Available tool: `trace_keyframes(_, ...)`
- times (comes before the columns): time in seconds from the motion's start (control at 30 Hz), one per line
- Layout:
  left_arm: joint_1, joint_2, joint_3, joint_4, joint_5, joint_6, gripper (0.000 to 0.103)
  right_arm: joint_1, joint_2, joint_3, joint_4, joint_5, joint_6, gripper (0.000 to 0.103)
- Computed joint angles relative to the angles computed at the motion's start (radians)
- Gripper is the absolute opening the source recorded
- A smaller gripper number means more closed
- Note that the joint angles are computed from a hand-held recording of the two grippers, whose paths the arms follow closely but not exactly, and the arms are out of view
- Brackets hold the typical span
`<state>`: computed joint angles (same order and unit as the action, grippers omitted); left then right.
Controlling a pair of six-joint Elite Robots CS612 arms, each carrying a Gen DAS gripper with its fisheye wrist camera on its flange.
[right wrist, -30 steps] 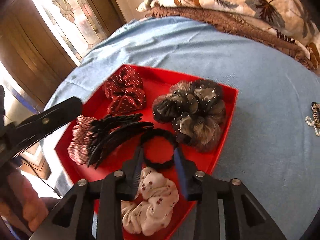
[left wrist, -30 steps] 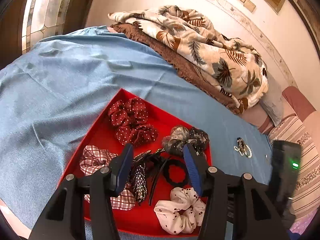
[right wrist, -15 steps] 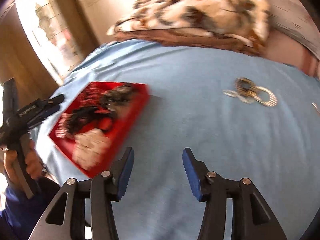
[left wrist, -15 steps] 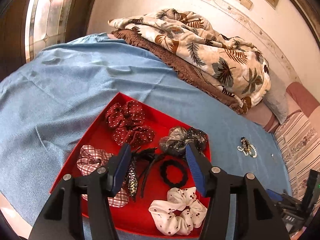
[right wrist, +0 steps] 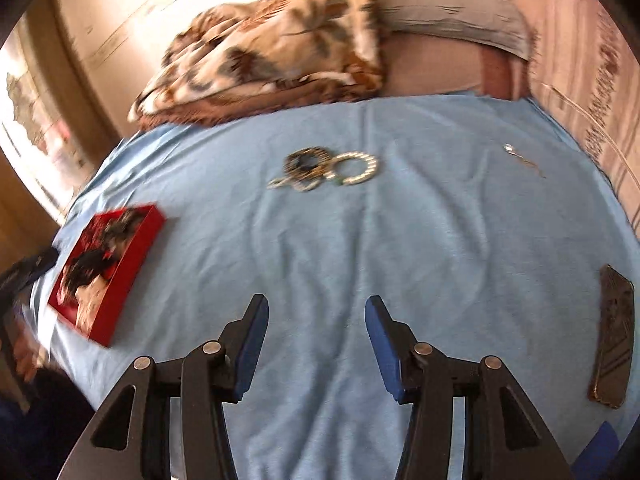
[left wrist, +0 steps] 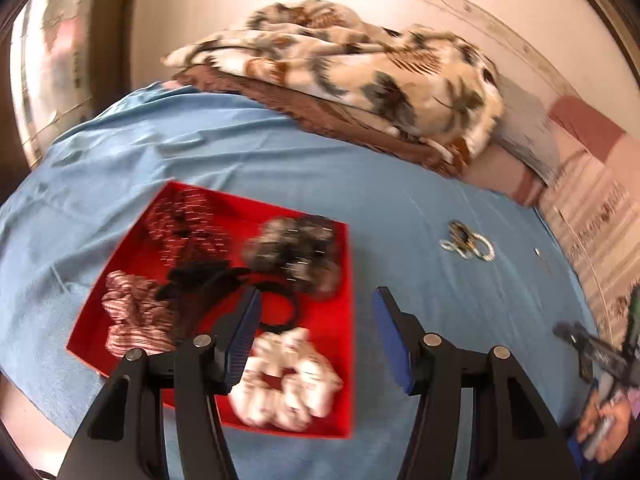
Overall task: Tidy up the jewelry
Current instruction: 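Move both open grippers toward the pearl bracelets on the sheet, then grasp leopard-print scrunchie with left gripper while right gripper grasps white pearl bracelet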
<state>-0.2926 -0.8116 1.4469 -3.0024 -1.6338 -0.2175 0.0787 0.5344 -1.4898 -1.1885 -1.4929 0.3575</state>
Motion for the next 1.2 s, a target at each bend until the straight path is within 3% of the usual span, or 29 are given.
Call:
trace_keyframes(0.13,-0.025,0.007,-0.037,0.059,-0.040,0.027,0.056,-0.024,0.012,0.024,-0.037,0.023,0.036,0.055)
trace_keyframes(0.27,-0.054,0.041,-0.116,0.160,-0.071,0.039,0.056,-0.049,0.004,0.095,-0.111,0.095,0.082,0.055)
trace_keyframes(0.4,-0.085,0.100,-0.222,0.249,-0.061,0.044,0.056,-0.054,-0.025,0.190,-0.184,0.074,0.043,0.055)
trace_keyframes(0.77,-0.145,0.385,-0.716,0.581,-0.036,0.071,0.056,-0.088,-0.076,0.406,-0.320,0.123,0.025,0.048)
trace_keyframes(0.97,-0.162,0.530,-0.967,0.752,-0.015,0.095,0.056,-0.082,-0.090,0.467,-0.369,0.117,-0.019,0.047)
trace_keyframes(1.03,-0.165,0.559,-1.017,0.786,-0.007,0.107,0.051,-0.077,-0.094,0.479,-0.381,0.106,-0.043,0.043)
trace_keyframes(1.13,-0.165,0.566,-1.032,0.784,0.000,0.128,0.014,-0.070,-0.101,0.493,-0.378,0.054,-0.070,0.016)
trace_keyframes(1.17,-0.161,0.568,-1.042,0.801,-0.025,0.119,0.006,-0.071,-0.101,0.493,-0.378,0.053,-0.067,0.013)
trace_keyframes(1.2,-0.159,0.557,-1.024,0.792,-0.029,0.109,0.006,-0.074,-0.099,0.490,-0.377,0.060,-0.058,0.011)
